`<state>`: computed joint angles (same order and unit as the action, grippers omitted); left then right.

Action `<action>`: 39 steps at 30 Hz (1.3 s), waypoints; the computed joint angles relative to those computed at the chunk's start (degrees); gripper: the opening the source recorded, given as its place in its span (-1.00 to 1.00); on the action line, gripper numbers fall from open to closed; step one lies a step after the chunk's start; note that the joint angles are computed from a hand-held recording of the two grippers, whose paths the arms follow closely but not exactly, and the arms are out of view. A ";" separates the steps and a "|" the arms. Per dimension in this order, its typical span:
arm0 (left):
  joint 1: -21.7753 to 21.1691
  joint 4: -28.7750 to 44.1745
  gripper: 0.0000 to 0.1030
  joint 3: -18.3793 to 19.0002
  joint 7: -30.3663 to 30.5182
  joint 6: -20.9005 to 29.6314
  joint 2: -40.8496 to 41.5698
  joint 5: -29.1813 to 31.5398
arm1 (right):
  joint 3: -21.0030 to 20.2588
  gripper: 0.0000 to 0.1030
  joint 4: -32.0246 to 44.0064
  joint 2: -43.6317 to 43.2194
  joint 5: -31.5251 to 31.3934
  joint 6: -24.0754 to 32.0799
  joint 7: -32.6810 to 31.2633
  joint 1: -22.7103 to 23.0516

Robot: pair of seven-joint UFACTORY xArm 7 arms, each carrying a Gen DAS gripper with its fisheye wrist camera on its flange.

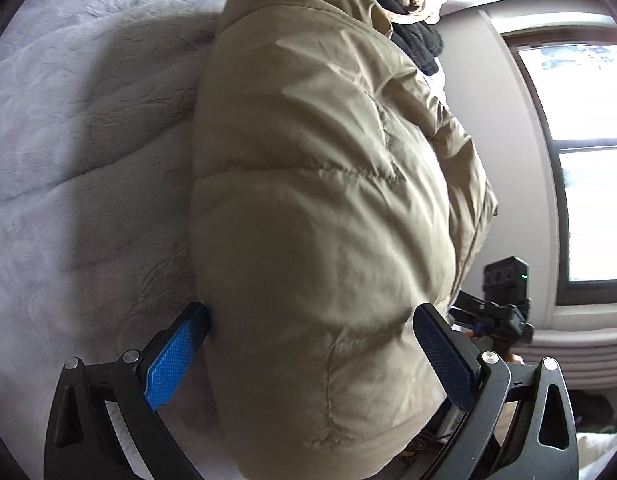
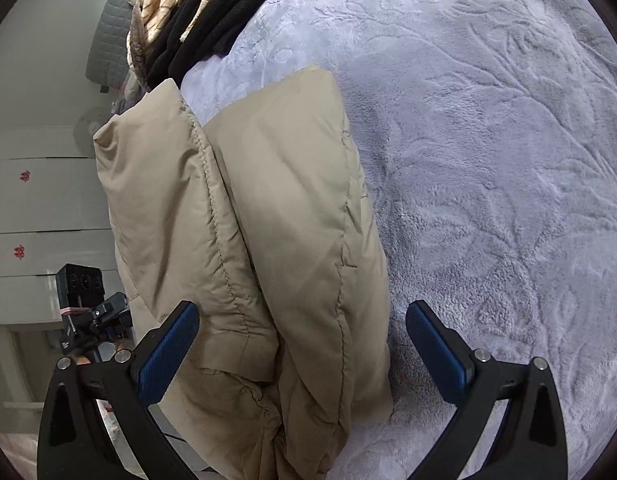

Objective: Fold large clothes
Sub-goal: 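Grasp the folded jacket end with both tools and roll it over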

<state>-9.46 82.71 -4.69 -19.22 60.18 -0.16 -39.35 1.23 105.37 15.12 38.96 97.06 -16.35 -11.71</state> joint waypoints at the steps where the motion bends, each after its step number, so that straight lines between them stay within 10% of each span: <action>1: 0.14 0.38 0.98 0.15 0.69 0.12 0.66 -0.63 | 0.08 0.99 0.61 0.79 -0.25 0.18 -0.02 0.11; 13: 1.99 -3.56 1.00 -0.32 8.93 -4.26 3.99 -12.94 | 4.50 0.99 7.97 11.00 5.69 3.06 0.29 -0.10; 19: 0.57 -1.16 0.94 -1.52 2.33 -6.91 5.43 -7.18 | 5.09 0.99 7.54 10.64 5.46 0.15 3.60 0.76; 27: -0.69 1.37 0.42 -1.61 0.40 -8.94 3.29 0.30 | 5.50 -0.10 6.19 7.03 7.67 -1.35 4.59 0.97; 39: 3.10 -4.41 0.42 4.13 8.83 -4.54 -7.76 -2.67 | 5.58 -0.14 -2.96 -3.44 12.72 -8.61 4.98 8.00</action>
<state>-6.36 78.29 -0.56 -10.39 55.65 -7.92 -42.02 6.82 102.41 11.69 51.68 88.45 -11.37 -3.71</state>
